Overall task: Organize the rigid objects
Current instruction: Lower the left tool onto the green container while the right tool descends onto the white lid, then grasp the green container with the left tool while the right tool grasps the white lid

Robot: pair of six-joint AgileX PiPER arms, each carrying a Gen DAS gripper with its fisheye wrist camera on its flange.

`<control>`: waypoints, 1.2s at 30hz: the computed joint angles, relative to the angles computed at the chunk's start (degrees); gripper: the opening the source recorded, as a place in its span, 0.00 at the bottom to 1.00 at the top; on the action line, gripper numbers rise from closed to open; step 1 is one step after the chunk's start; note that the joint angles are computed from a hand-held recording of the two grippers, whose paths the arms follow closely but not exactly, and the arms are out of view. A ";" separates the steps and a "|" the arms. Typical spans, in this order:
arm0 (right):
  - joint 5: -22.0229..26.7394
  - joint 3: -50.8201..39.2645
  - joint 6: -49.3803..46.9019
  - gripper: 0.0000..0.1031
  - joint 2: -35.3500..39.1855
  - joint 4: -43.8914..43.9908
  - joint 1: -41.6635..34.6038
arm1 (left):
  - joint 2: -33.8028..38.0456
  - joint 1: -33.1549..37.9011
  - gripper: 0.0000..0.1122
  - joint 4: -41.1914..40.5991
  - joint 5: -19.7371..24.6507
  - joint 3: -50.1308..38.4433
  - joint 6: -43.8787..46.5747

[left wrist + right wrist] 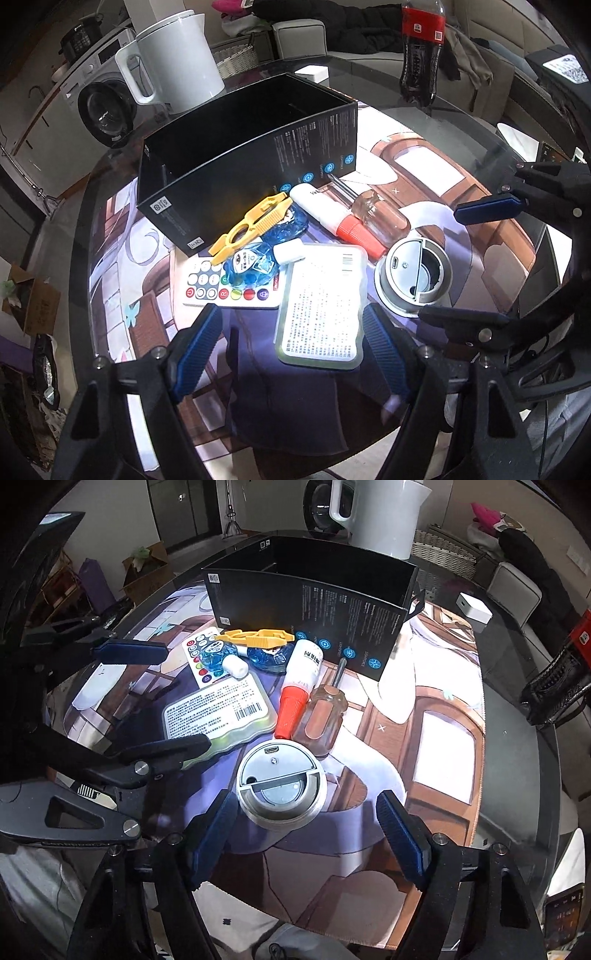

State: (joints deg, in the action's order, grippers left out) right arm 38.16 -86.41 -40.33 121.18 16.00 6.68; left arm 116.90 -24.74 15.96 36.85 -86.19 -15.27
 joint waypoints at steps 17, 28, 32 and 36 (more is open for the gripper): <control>1.35 -1.89 -1.45 0.72 1.25 1.14 0.54 | 0.80 2.01 0.47 -9.29 3.00 -0.69 7.83; 3.31 -3.07 -1.87 0.49 2.48 1.70 2.95 | -4.49 5.11 0.48 -8.86 -0.35 8.42 7.35; 2.76 -2.47 -2.12 0.49 2.25 1.71 3.89 | -4.21 5.73 0.49 -9.86 -0.10 7.85 8.25; 2.14 -2.18 -2.42 0.49 2.25 1.81 4.14 | -3.56 5.25 0.49 -8.79 0.42 6.84 7.34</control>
State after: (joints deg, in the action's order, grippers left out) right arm 40.30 -88.59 -42.74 123.43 17.81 10.81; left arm 113.35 -19.50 7.16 37.28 -79.36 -7.93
